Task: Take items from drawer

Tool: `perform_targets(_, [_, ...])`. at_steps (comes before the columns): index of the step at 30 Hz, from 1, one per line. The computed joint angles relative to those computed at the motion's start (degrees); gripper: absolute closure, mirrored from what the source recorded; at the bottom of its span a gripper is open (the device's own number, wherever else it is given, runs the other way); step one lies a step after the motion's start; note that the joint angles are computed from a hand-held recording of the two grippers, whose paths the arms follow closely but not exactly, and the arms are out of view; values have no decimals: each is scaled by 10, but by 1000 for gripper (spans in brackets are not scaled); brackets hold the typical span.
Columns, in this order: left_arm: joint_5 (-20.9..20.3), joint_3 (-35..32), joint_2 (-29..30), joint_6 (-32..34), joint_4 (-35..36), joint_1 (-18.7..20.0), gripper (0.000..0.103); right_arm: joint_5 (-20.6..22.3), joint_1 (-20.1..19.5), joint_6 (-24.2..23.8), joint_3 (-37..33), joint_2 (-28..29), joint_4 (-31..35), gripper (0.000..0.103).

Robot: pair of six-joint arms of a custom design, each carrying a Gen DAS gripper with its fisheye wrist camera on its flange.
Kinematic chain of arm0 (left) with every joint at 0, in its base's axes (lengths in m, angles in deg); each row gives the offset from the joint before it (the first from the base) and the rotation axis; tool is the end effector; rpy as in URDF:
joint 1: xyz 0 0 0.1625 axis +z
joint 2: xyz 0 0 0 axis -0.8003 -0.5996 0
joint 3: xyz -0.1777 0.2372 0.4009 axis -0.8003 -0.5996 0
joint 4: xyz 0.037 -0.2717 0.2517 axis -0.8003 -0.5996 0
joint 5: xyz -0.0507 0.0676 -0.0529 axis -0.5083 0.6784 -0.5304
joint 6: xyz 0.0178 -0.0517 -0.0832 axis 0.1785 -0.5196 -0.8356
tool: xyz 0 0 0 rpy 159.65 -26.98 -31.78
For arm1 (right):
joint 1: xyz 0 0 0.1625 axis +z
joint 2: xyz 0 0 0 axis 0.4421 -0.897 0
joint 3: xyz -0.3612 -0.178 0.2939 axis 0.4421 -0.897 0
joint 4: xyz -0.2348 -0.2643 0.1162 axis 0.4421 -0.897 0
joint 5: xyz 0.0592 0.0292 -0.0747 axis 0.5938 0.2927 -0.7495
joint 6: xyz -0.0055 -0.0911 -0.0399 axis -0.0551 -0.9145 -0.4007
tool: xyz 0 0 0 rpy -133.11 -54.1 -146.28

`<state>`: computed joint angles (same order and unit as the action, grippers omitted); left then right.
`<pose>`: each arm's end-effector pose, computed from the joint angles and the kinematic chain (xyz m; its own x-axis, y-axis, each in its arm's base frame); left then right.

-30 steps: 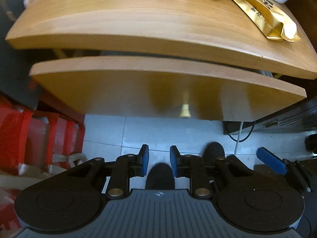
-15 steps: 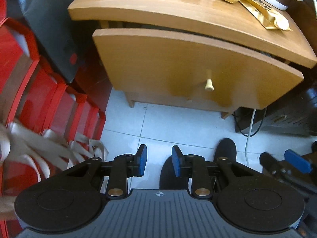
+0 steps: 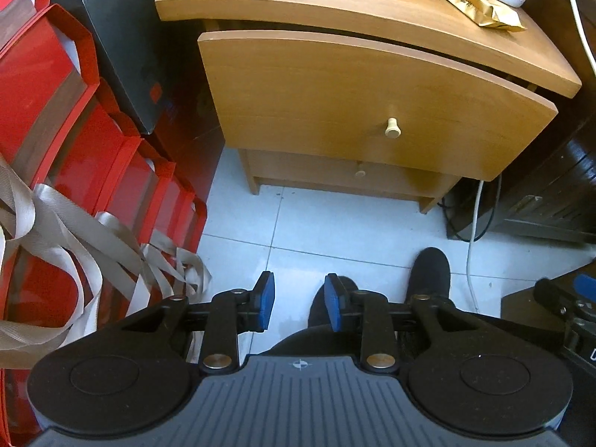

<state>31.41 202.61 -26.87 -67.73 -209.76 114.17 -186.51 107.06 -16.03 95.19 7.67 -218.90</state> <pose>-0.0409 -0.4839 0.3493 -0.6435 0.3908 -0.6582 0.5190 0.8548 0.0002 0.4195 -0.3758 -0.0207 -0.6923 0.4403 0.5717 -0.0633 0.7521 -0.6560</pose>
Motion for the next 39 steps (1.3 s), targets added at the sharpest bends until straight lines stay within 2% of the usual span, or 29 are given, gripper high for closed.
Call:
perform_targets(8, [11, 23, 0, 29, -51, -7, 73, 24, -4, 53, 18, -8, 5, 40])
perform_targets(11, [6, 18, 3, 30, -47, -6, 73, 27, -5, 63, 15, -8, 16, 40])
perform_targets(20, [8, 17, 7, 31, -49, -8, 68, 48, -12, 73, 22, -11, 6, 39])
perform_targets(25, [12, 22, 8, 39, -58, -10, 68, 48, -12, 87, 19, -13, 24, 38])
perform_targets(28, [7, 19, 8, 38, -54, -8, 67, 47, -11, 88, 18, -12, 28, 34])
perform_targets(39, [8, 19, 8, 42, -55, -8, 67, 49, -13, 87, 17, -14, 36, 33])
